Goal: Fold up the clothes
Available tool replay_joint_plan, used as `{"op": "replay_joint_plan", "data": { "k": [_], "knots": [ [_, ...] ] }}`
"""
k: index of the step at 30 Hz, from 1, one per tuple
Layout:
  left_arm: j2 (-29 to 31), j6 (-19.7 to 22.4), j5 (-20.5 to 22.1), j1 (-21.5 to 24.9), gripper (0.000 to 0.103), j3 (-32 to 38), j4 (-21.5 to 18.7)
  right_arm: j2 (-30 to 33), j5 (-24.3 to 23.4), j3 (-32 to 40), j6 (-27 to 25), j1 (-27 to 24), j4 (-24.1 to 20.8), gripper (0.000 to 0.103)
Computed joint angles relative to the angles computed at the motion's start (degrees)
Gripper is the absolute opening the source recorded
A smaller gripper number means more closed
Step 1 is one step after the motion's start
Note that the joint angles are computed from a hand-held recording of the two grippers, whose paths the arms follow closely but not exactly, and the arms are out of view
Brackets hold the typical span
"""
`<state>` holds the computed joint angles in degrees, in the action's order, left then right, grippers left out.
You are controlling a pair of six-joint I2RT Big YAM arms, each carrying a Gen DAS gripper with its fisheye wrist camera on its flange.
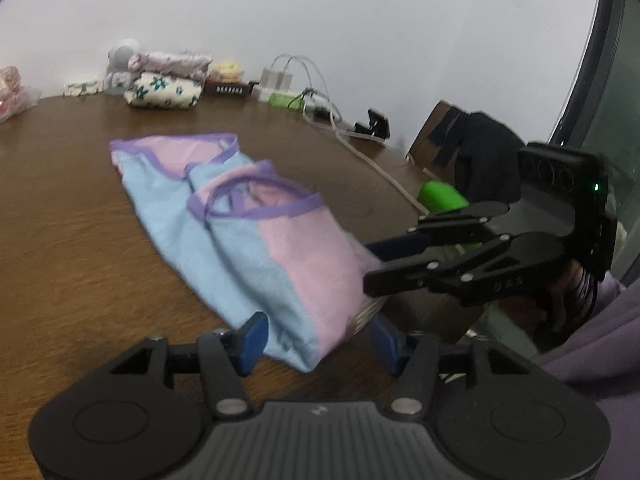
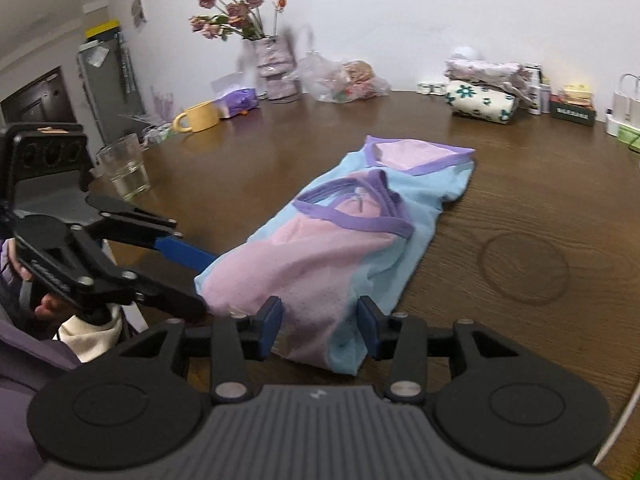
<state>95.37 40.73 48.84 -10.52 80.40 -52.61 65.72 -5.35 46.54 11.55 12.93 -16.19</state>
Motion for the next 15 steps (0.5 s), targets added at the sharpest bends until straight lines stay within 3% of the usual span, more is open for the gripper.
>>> {"op": "replay_joint_plan", "data": {
  "k": [4, 5, 6, 7, 9, 12, 14, 15],
  "knots": [
    [0.84, 2.0, 1.5, 0.24, 0.057, 0.04, 1.12, 0.48, -1.29, -1.23, 1.22, -0.32, 2.19, 0.042],
    [1.07, 2.52, 1.97, 0.31, 0.042, 0.09, 1.36, 0.62, -1.12, -1.35, 1.68, -0.15, 2.75, 0.042],
    [1.76, 3.05, 2.09, 0.48, 0.029, 1.07, -0.08, 0.83, -1.18, -1.35, 2.12, -0.08, 3.07, 0.034],
    [2.74, 3.54, 1.98, 0.7, 0.006, 2.64, -2.53, 1.0, -1.47, -1.22, 2.31, -0.06, 2.94, 0.017],
    [4.3, 5.08, 1.97, 1.34, 0.005, 5.25, -7.18, 1.1, -1.6, -0.65, 1.9, 0.25, 1.7, 0.013],
    [3.06, 9.2, 1.76, 3.17, 0.004, 4.14, -8.68, 0.29, 0.34, 0.43, -0.12, 1.98, -2.18, 0.014],
    [2.0, 8.82, 1.53, 4.19, 0.007, 2.57, -6.84, -0.6, 1.39, 0.38, -1.8, 2.94, -3.62, 0.023],
    [1.35, 8.26, 1.9, 4.6, 0.01, 1.75, -5.41, -1.34, 1.72, 0.03, -2.67, 3.39, -3.51, 0.034]
  ]
}}
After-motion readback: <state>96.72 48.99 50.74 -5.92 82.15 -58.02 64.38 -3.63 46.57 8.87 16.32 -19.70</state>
